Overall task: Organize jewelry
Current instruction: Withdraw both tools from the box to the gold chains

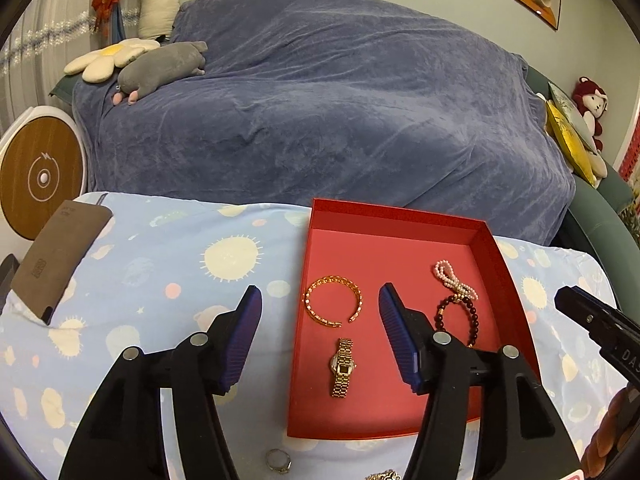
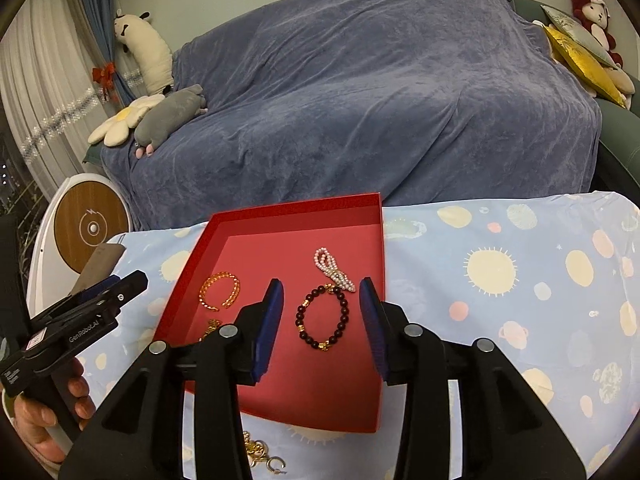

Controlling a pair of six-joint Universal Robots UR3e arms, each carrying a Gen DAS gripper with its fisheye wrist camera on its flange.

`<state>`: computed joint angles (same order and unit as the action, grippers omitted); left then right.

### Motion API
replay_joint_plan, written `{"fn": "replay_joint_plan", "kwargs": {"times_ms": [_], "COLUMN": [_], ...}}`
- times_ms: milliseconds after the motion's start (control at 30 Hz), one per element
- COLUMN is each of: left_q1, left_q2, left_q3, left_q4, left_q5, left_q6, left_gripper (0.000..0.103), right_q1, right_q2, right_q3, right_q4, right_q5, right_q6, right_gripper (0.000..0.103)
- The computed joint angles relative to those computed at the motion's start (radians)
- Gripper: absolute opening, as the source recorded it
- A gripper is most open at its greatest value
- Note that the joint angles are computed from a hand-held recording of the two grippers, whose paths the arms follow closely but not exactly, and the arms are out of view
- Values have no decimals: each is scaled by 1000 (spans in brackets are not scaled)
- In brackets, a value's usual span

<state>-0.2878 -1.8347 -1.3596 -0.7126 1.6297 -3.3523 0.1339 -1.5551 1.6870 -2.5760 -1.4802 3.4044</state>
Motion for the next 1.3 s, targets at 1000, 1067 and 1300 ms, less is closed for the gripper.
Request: {"fn": "replay_joint_plan", "kwargs": {"times_ms": [1000,1067,1300], "left_q1": [-139,-171,-206], "left_q2": [328,281,157], "left_q3": [-531,-528,-497], "left_q4": [42,82,149], "left_q5": [24,39,52], "left_q6": [-23,-18,-3], "left_gripper": [65,65,48], "right_q1": [69,63,45], "right_q2": [-408,-419,-434], "right_q3": [338,348,368], "right_q4": [144,149,157], "right_q5": [16,15,28], "right_q6": [-6,-14,-22], "right_gripper": [43,43,43]}}
